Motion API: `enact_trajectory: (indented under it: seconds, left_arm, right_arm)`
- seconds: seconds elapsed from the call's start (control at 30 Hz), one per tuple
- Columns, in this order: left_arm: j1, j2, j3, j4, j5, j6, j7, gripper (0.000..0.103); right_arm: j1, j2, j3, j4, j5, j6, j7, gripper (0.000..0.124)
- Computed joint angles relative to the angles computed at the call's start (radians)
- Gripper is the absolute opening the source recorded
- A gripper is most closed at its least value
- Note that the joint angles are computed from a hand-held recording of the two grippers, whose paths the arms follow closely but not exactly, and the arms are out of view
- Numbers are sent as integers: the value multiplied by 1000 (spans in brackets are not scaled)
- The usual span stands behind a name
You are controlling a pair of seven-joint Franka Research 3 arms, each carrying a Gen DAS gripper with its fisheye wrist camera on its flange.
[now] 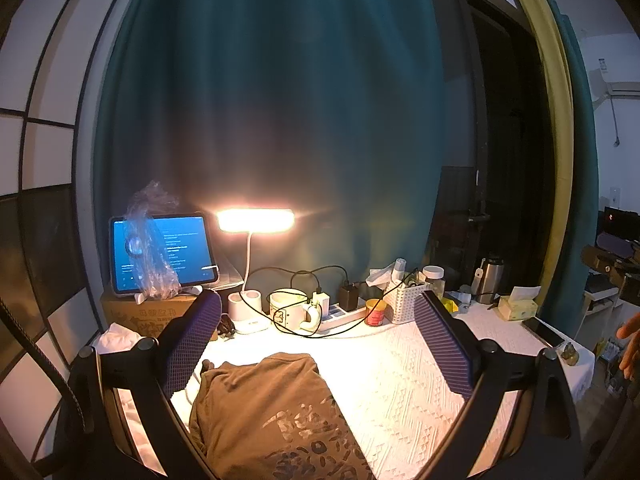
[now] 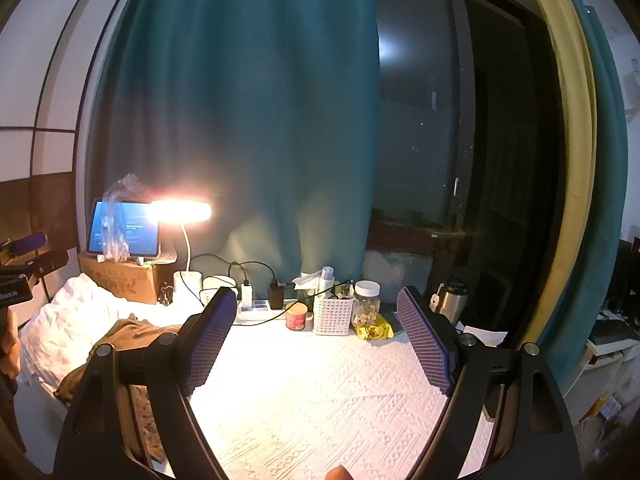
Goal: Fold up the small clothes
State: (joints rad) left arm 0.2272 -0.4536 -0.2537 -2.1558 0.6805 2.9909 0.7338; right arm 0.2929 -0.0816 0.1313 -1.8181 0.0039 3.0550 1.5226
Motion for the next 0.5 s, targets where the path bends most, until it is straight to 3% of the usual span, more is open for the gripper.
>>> enact_trajectory:
  seconds: [0.5]
  left_arm:
    - [-9,2,7,-2,-2,3,17,96]
  right_arm:
    - [18,5,-13,5,73,-12,-77,85]
